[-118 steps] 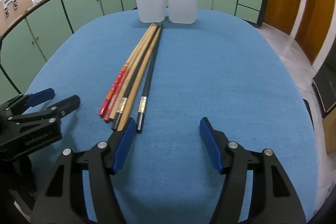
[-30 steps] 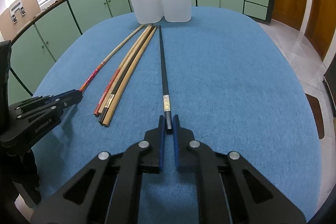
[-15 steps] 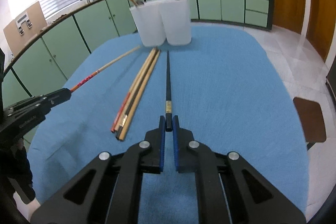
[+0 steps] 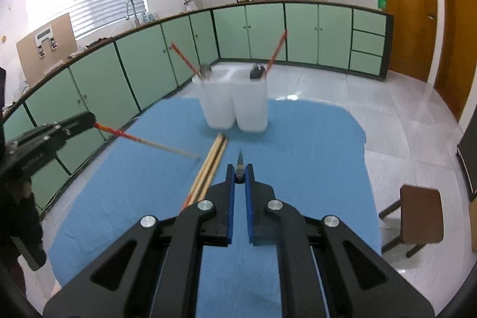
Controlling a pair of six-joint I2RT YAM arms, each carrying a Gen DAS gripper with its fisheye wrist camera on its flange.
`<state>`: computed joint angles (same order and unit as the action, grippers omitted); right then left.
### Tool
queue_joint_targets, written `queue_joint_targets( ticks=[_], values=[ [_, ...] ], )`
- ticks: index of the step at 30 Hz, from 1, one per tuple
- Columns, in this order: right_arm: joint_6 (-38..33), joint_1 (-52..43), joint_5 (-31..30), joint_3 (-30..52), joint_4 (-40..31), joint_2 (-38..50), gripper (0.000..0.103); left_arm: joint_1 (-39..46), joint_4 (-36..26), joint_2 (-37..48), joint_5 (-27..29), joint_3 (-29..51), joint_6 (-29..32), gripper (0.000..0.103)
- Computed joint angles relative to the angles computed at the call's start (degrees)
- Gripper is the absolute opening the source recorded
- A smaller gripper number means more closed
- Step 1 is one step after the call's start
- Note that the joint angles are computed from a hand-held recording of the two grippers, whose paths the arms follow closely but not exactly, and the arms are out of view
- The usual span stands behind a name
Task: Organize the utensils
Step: 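Lift both chopsticks and insert them upright into the white holder, then open both tools to release the chopsticks and pull back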
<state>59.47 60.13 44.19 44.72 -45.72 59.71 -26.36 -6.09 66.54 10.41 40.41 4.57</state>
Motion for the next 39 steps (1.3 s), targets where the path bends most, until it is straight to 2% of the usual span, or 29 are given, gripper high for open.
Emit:
queue_joint_targets(
  ticks=[4, 9, 13, 16, 18, 24, 30, 39],
  values=[
    [-10.6, -6.8, -4.0, 4.2, 0.9, -2.6, 0.006, -0.5, -0.9, 3.8, 1.1, 5.3, 0.3, 0.005],
    [-21.6, -15.3, -10.2, 10.3, 2.3, -1.3, 0.006, -1.0, -1.6, 8.2, 1.8, 10.9, 0.1, 0.005],
    [-27.5, -20.6, -13.8, 15.4, 2.2, 1.0, 0.006, -1.2, -2.7, 10.6, 2.6, 15.6, 0.4, 0.005],
    [-31.5, -26.2, -19.6, 19.3, 3.5, 1.5, 0.006, -1.3, -3.4, 10.7, 3.3, 18.4, 0.4, 0.005],
    [-33.7, -28.4, -21.2, 22.5, 3.4, 2.2, 0.006, -1.6, -3.9, 10.4, 4.0, 20.4, 0.1, 0.005],
    [-41.1, -34.0, -21.8, 35.0, 4.5, 8.8, 0.006, -2.6, -3.8, 13.5, 2.6, 29.9, 0.3, 0.005],
    [-44.6, -39.9, -23.1, 40.6, 8.3, 16.2, 0.006, -3.6, -6.5, 23.3, 0.8, 40.7, 0.8, 0.005],
    [-43.2, -45.4, -27.5, 36.7, 17.1, 24.2, 0.006, -4.3, -7.6, 36.9, -1.5, 49.2, -0.3, 0.005]
  ],
)
